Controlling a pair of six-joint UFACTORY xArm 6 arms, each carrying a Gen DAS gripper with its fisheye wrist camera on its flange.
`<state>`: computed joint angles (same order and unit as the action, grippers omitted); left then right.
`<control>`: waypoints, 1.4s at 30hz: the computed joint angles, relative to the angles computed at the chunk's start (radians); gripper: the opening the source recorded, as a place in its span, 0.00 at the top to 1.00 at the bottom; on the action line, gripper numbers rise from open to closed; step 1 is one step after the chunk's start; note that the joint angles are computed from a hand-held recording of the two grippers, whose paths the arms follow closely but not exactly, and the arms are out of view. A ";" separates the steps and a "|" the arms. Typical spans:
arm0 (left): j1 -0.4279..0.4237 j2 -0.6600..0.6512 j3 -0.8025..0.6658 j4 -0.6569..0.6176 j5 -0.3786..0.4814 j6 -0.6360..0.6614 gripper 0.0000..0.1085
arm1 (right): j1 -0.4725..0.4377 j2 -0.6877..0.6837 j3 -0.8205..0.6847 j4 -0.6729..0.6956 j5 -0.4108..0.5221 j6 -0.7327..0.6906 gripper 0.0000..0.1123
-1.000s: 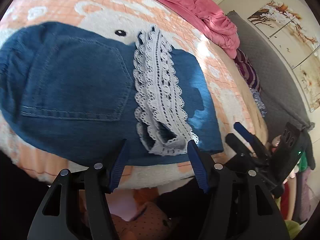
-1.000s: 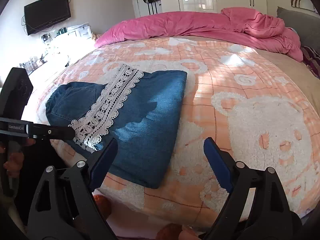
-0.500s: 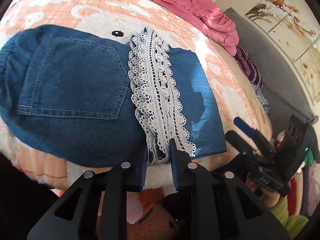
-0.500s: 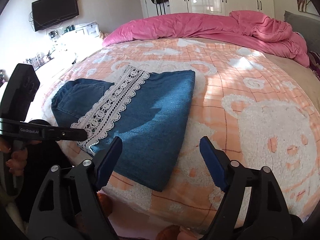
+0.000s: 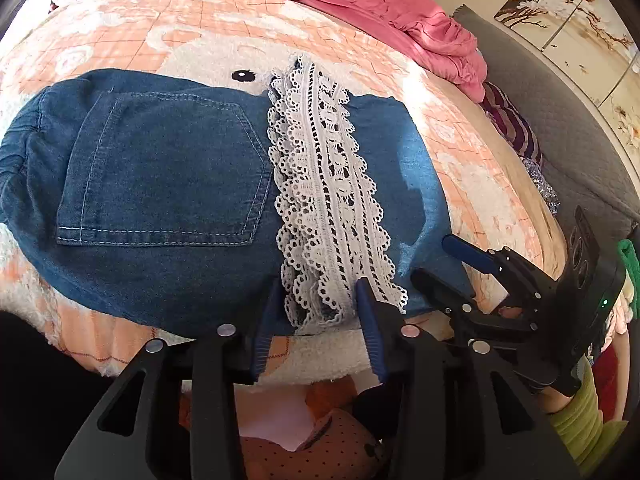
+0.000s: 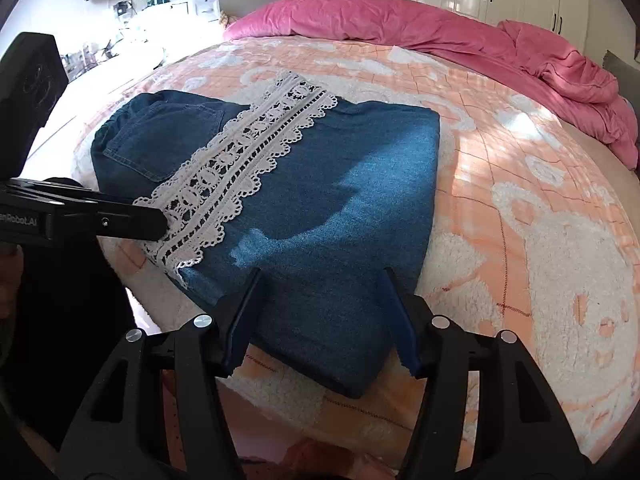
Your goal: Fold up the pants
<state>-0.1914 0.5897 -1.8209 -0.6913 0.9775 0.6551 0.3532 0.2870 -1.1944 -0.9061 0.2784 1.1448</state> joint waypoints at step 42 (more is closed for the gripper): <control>0.120 -0.094 0.079 0.019 -0.310 0.023 0.36 | 0.026 0.115 -0.299 0.567 -0.047 -0.499 0.21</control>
